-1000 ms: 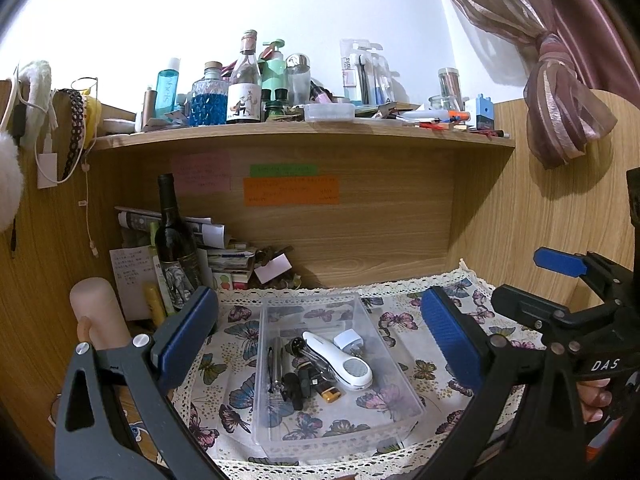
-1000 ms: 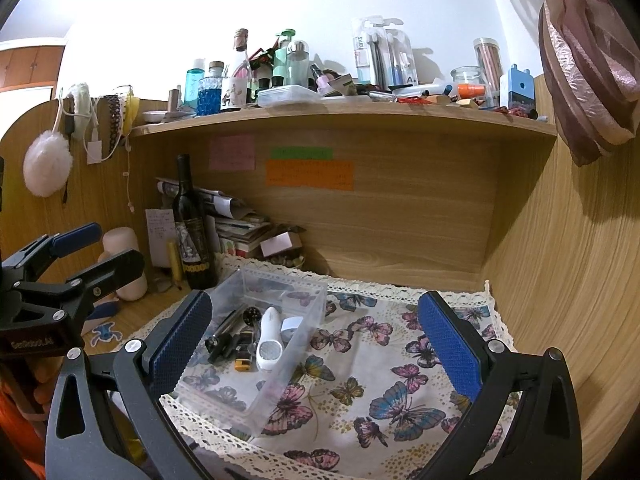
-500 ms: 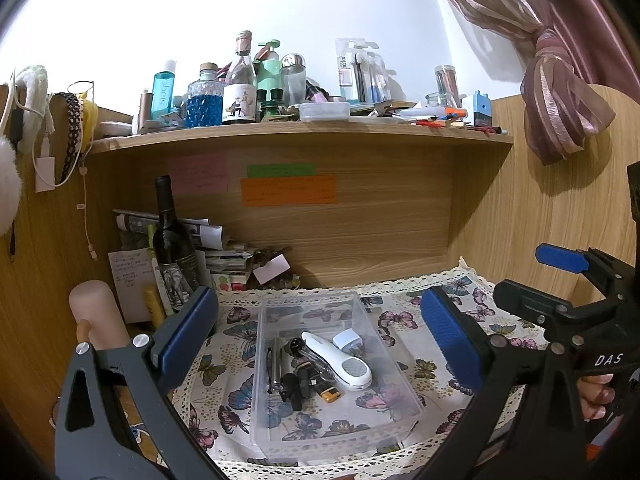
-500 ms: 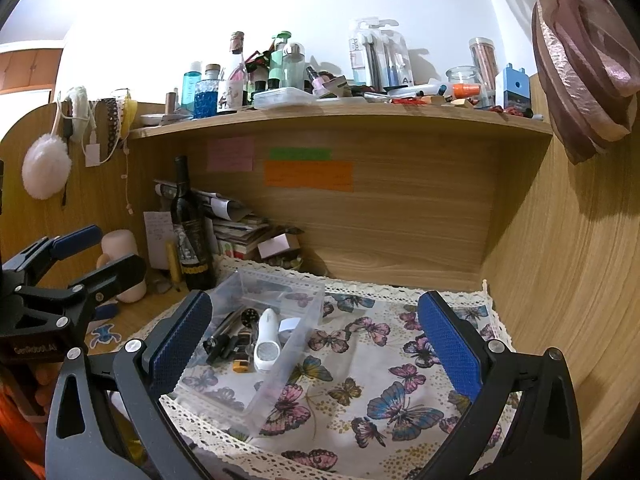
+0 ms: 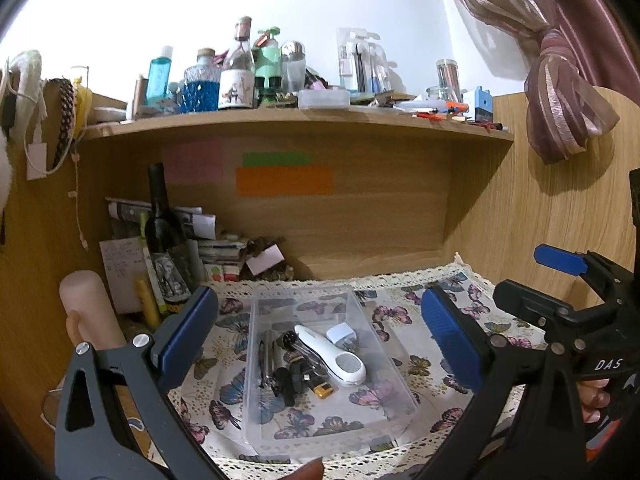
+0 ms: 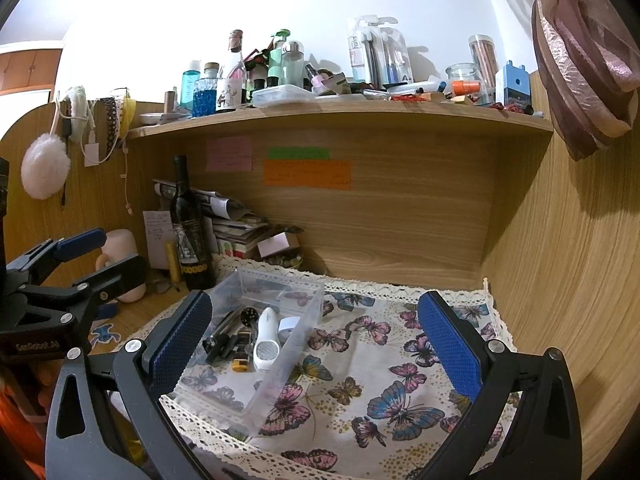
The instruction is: Organize rigid objects
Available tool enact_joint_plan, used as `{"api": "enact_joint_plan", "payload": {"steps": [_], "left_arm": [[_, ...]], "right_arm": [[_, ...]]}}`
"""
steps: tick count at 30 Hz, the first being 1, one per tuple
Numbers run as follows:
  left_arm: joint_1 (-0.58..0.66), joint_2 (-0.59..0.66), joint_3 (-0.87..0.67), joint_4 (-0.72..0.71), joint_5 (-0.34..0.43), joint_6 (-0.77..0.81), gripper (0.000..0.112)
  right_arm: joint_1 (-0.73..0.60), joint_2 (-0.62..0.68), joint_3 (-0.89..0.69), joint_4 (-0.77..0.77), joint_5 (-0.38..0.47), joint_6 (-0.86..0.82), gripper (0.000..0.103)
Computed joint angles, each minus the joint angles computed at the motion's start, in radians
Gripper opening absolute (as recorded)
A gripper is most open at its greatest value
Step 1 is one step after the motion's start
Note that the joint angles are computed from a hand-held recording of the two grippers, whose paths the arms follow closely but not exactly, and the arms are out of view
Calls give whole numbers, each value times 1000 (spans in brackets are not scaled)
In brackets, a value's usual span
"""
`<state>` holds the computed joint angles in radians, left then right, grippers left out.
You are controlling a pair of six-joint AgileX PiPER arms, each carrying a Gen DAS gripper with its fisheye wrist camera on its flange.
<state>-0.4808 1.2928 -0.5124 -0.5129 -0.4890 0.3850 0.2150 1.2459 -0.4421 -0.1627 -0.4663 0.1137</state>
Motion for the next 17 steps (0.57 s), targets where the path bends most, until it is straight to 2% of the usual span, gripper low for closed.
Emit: {"api": "enact_joint_plan", "payload": {"steps": [8, 17], "left_arm": [[34, 26, -18, 83, 33, -93, 103], [52, 48, -33, 149, 36, -144, 103]], "right_arm": [[6, 30, -12, 24, 5, -20, 103], [10, 70, -56, 23, 36, -8, 103]]}}
